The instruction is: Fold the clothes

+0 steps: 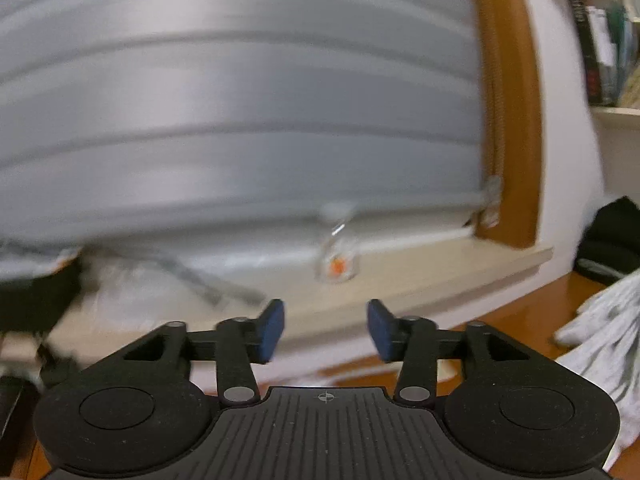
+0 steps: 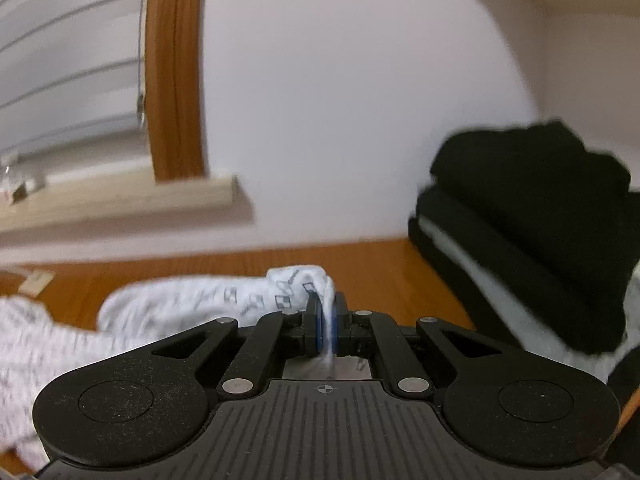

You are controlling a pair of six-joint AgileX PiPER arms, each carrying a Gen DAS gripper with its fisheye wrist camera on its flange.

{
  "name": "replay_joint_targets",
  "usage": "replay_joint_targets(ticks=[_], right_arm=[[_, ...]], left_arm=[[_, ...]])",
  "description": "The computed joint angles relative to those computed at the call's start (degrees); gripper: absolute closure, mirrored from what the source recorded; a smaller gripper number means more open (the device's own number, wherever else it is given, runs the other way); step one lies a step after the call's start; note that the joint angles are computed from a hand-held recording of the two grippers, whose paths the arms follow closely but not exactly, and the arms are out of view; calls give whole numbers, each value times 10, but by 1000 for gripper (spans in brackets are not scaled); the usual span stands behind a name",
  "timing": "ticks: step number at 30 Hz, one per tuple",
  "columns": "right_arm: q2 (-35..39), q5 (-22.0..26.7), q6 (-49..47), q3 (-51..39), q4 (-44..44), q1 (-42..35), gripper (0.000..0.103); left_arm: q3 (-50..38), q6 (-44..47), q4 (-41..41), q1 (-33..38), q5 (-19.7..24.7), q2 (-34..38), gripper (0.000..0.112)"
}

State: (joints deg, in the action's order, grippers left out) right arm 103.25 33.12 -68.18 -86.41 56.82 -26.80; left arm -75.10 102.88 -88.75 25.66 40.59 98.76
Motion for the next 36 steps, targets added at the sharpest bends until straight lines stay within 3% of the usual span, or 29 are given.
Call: replay_joint_targets(ticks=[3, 8, 11, 14, 16, 20, 23, 26, 27, 28, 29, 30, 34, 36], right_arm=[[-1, 22, -42, 26, 23, -22, 97], [-40, -2, -122, 92, 134, -52, 97], [-21, 39, -44, 57, 55, -59, 95], [-33, 4, -69, 71, 43, -42, 83], [-37, 8, -79, 63, 48, -33, 72], [-9, 51, -62, -1, 3, 10, 58], [43, 97, -7, -80, -106, 54, 58], [71, 96, 18, -112, -200, 91, 58], [78, 101, 25, -121, -210, 92, 60], [87, 112, 36, -135, -212, 87, 73], [96, 123, 46, -150, -214, 82, 85], [97, 119, 48, -153, -204, 75, 99], [52, 32, 0, -106, -80, 26, 101], [33, 8, 2, -103, -59, 1, 101]], left_arm=[[-21, -52, 41, -38, 37, -3, 60], [-65, -123, 131, -184, 4, 24, 59], [-138, -200, 233, -290, 1, 84, 58], [-239, -300, 345, -372, 31, 166, 58], [-299, -356, 396, -402, 54, 216, 58], [-428, -439, 451, -431, 121, 306, 59], [-487, -459, 463, -439, 166, 346, 58], [-534, -477, 491, -451, 185, 378, 58], [-548, -482, 500, -455, 191, 389, 60], [-561, -486, 506, -457, 197, 399, 64], [-572, -488, 510, -458, 202, 407, 82], [-578, -486, 507, -456, 205, 412, 106], [-490, -425, 437, -440, 119, 360, 110], [-463, -403, 394, -426, 81, 335, 110]])
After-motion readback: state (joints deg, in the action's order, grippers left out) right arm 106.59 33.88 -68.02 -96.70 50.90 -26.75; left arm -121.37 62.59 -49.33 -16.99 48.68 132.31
